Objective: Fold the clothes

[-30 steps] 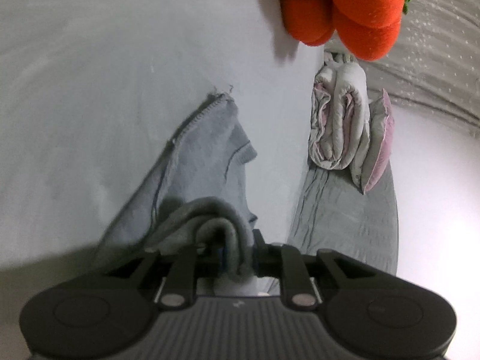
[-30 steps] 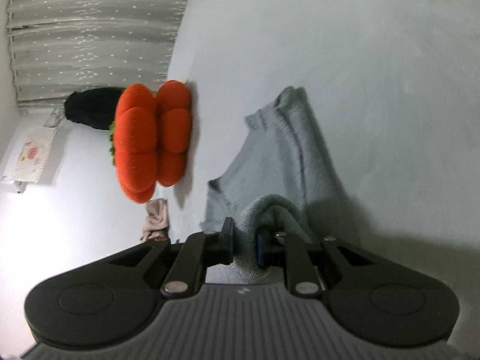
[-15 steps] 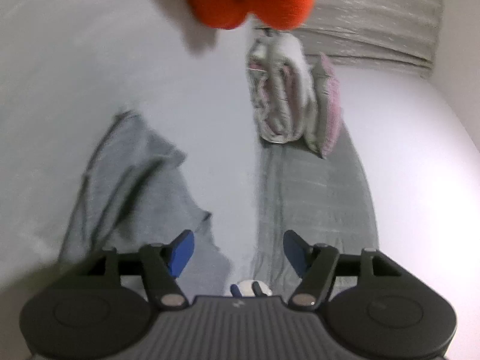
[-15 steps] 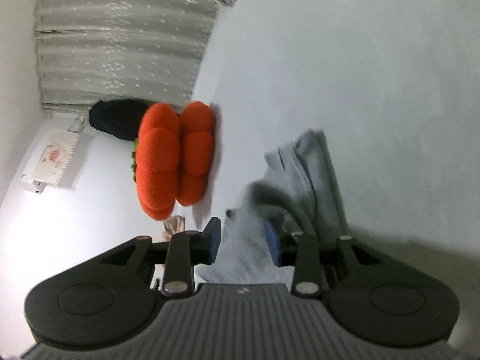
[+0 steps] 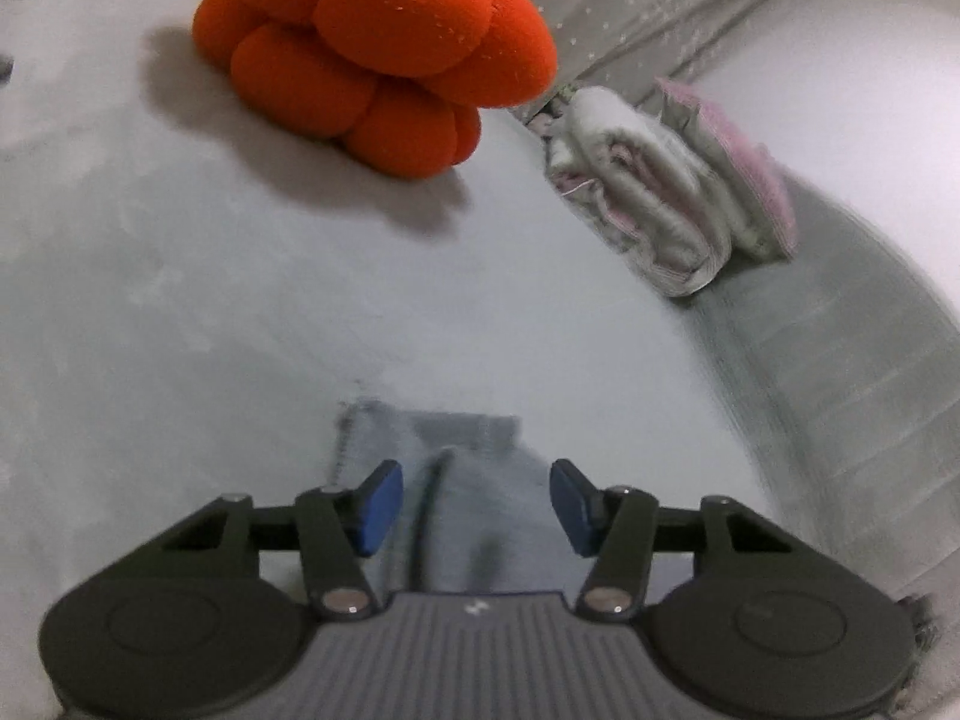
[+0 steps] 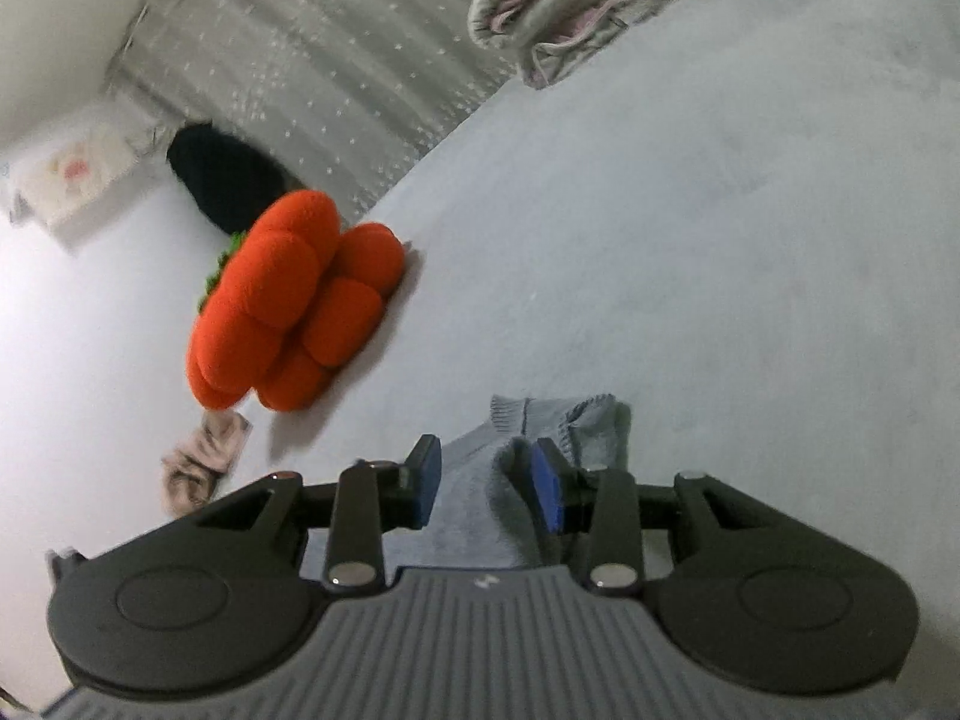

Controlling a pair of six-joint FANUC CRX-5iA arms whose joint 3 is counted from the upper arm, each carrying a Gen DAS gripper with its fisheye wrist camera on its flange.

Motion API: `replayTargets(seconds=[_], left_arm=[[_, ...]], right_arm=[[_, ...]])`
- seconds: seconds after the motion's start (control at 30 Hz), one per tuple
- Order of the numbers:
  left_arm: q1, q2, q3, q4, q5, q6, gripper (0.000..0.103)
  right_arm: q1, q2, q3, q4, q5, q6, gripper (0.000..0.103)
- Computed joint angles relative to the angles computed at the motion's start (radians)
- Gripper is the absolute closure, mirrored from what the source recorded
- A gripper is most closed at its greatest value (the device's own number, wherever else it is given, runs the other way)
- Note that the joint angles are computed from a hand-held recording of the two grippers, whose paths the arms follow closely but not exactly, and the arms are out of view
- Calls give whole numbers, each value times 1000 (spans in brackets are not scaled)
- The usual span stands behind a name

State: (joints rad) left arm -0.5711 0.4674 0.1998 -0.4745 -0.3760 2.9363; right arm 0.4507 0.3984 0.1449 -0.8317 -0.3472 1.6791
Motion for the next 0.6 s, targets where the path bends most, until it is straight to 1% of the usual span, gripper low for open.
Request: replayTargets(seconds=[0.1, 0.17, 0.27, 0.33, 0.43, 0.5, 0.53, 0.57, 0.6], left_arm=[[-7, 30, 45, -23, -48, -8, 54], [-10, 42, 63, -40, -61, -1, 61], [-16, 70, 107, -61, -75, 8, 68], [-28, 78, 123, -90, -87, 23, 71], [-40, 89, 145, -109, -112, 6, 74], [-47, 96, 157, -115, -132, -15, 80], [-49, 100, 163, -113, -142, -28, 86], [-51, 105, 169, -110, -151, -41, 90], [-57, 106, 176, -126, -162, -32, 92]], right_arm=[[39, 11, -18, 117, 55, -51, 65], [51, 17, -24, 148, 74, -52, 65], [65, 23, -29, 171, 98, -44, 65], [77, 27, -34, 190, 123, -42, 65], [95, 34, -37, 218, 145, -42, 65], [113, 37, -46, 269, 165, -64, 65], [125, 40, -55, 319, 176, -92, 65], [138, 43, -66, 376, 187, -125, 65], [150, 46, -79, 437, 200, -162, 67]])
